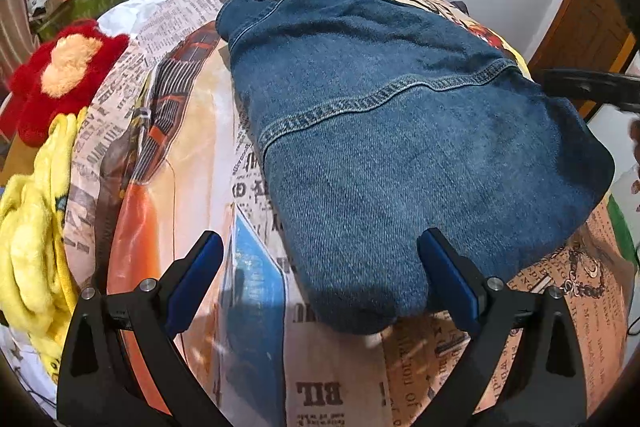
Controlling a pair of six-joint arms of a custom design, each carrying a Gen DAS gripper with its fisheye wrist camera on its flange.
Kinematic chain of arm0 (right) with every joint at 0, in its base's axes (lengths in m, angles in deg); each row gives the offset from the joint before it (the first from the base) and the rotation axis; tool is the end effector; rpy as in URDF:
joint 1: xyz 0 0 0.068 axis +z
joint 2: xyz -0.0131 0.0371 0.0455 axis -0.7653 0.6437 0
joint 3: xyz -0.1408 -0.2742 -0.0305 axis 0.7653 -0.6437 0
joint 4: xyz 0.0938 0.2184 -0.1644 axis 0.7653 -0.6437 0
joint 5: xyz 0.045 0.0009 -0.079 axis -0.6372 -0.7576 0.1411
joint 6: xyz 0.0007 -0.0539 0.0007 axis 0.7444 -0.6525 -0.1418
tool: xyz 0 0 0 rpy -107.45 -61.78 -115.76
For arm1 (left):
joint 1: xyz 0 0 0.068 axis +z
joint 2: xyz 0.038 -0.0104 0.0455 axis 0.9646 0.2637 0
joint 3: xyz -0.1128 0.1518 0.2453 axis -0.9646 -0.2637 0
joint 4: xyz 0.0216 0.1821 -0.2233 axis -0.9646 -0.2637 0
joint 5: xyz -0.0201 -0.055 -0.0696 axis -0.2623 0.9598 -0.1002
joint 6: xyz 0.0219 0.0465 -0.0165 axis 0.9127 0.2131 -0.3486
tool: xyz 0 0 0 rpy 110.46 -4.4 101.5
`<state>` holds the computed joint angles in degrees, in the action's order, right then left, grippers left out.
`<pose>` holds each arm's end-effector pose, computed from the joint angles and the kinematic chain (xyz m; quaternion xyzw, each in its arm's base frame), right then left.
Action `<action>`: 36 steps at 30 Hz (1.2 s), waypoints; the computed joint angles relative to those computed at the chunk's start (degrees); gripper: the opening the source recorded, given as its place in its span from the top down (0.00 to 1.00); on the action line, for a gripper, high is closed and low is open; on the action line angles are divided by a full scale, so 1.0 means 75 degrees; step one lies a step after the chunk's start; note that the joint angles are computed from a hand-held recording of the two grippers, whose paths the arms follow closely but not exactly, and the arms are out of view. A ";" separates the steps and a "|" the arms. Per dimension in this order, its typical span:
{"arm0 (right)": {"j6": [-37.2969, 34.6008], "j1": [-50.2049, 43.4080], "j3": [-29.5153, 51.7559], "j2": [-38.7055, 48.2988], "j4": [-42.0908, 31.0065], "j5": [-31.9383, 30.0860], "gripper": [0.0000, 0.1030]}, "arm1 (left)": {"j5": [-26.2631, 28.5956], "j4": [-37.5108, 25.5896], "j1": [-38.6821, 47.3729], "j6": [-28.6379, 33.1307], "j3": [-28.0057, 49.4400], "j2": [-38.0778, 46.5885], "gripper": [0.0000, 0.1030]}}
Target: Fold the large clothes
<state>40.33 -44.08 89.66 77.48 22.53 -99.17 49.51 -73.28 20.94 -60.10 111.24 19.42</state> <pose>0.2282 0.0342 0.1910 -0.2031 0.9409 0.1300 0.2377 0.1330 -0.1608 0.1426 0.0014 0.9635 -0.0566 0.2617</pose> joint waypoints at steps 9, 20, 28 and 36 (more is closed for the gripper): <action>-0.0043 -0.0549 -0.1148 0.0071 -0.0009 -0.0698 0.19 | -0.0237 -0.0667 -0.0530 -0.0346 0.0074 -0.0216 0.03; -0.2015 -0.3081 -0.0822 -0.0027 -0.1854 -0.1387 0.13 | -0.0776 -0.2538 -0.1082 -0.1086 -0.0019 -0.0913 0.01; -0.1837 -0.3300 -0.0003 -0.0626 -0.2562 -0.1987 0.13 | -0.1310 -0.3464 0.0047 -0.0343 0.0416 -0.2459 0.01; -0.0622 -0.1839 0.0330 0.0024 -0.1691 -0.1823 0.13 | 0.0403 -0.1383 0.1765 0.1215 0.0521 -0.1947 0.01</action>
<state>35.66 -57.88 92.14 77.66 9.85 -112.84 52.54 -83.66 34.18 -50.99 115.15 4.82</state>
